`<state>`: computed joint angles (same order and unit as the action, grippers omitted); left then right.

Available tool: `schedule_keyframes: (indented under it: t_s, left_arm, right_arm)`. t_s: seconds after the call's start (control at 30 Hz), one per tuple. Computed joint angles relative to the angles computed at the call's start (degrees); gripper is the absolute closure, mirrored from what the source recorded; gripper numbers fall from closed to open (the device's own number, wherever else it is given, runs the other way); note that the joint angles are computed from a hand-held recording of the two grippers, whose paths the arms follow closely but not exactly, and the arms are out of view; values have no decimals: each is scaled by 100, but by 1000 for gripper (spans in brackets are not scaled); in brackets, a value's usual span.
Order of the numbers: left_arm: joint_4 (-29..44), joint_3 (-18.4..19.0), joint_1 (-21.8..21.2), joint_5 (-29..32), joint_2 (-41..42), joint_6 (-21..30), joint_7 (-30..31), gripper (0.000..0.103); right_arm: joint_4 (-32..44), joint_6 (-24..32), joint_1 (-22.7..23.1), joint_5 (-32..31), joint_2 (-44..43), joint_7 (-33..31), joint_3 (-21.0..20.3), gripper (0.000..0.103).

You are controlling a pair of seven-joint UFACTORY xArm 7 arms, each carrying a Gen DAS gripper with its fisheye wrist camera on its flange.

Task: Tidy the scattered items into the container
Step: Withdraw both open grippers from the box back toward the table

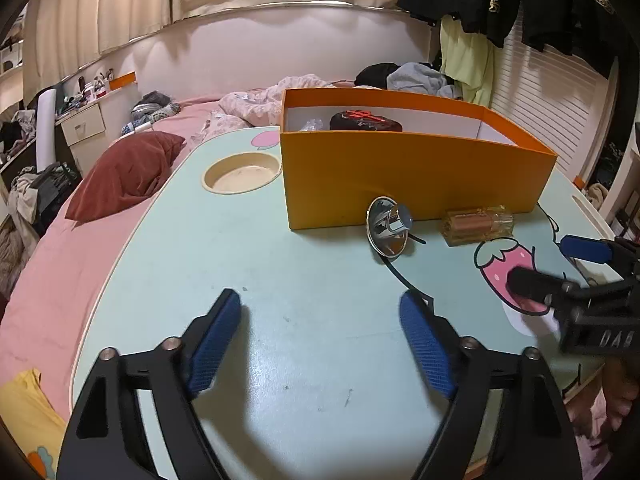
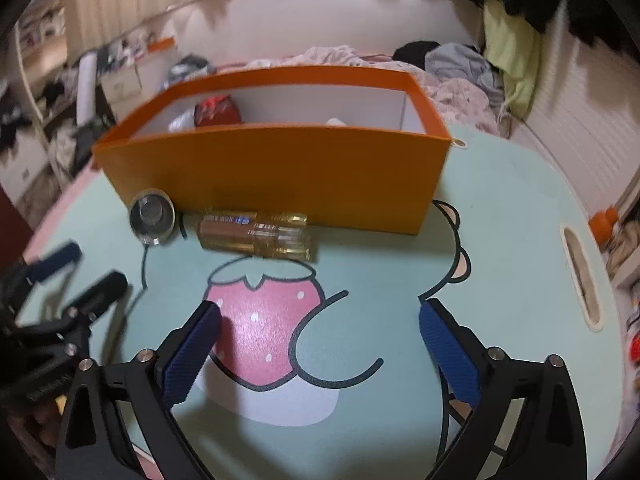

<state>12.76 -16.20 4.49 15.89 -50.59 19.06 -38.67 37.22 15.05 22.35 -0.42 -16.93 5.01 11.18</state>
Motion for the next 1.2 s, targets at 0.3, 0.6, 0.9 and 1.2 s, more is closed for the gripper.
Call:
schedule_keyframes:
  t_s: [0.3, 0.6, 0.9, 1.2]
  left_arm:
    - [-28, 46, -52, -12, 51, -106, 53, 12]
    - [-30, 28, -137, -63, 54, -71, 113, 1]
    - [-285, 704, -546, -501, -463, -158, 318, 1]
    - [-161, 309, 123, -503, -787, -165, 376, 1]
  right_arm:
    - [-166, -498, -238, -411, 35, 504, 188, 0]
    - [-199, -719, -245, -486, 86, 626, 169, 0]
    - [-290, -795, 248, 196, 10, -67, -277, 0]
    - [-178, -522, 1089, 1620, -123, -1051, -1121, 0]
